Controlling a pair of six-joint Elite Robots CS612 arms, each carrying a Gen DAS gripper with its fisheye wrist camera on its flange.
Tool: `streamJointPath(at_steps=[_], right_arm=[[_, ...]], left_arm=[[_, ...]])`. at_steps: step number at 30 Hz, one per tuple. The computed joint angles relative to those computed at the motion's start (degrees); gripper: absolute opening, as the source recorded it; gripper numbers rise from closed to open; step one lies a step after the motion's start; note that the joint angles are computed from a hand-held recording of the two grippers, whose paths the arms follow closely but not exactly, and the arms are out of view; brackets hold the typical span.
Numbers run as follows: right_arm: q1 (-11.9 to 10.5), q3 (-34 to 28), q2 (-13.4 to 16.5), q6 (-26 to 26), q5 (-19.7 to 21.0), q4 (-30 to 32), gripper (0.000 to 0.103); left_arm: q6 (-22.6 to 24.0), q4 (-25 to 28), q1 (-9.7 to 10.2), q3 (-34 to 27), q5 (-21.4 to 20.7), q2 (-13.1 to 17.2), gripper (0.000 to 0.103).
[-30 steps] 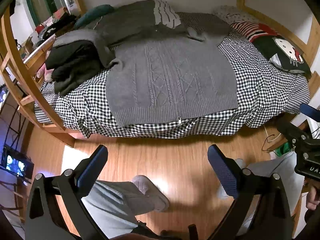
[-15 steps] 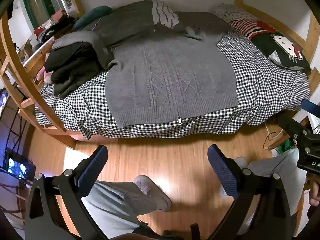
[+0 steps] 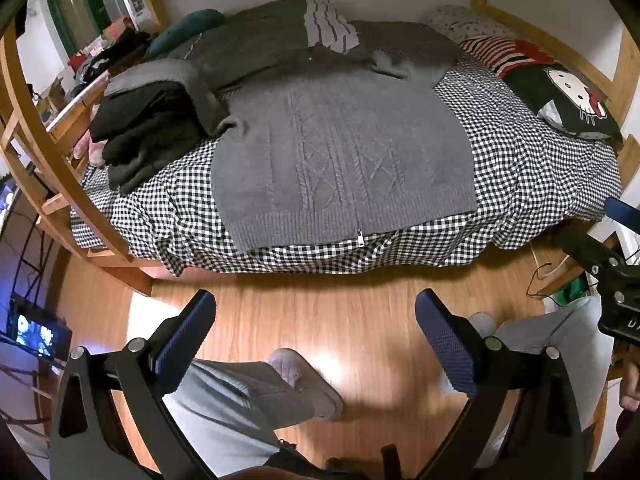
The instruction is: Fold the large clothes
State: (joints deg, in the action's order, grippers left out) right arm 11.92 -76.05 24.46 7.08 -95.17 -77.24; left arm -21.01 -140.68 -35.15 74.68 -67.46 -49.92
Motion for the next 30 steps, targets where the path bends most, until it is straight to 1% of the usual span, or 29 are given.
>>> streamJointPath(at_steps=[24, 30], right_arm=[[-0.26, -0.30, -0.25, 0.56, 0.04, 0.53, 0.100], [-0.21, -0.51, -0.31, 0.73, 0.19, 1.26, 0.100]], left_arm=[[0.35, -0.32, -0.04, 0.04, 0.16, -0.26, 0.098], [-0.31, -0.24, 0.28, 0.03, -1.13, -0.16, 0.098]])
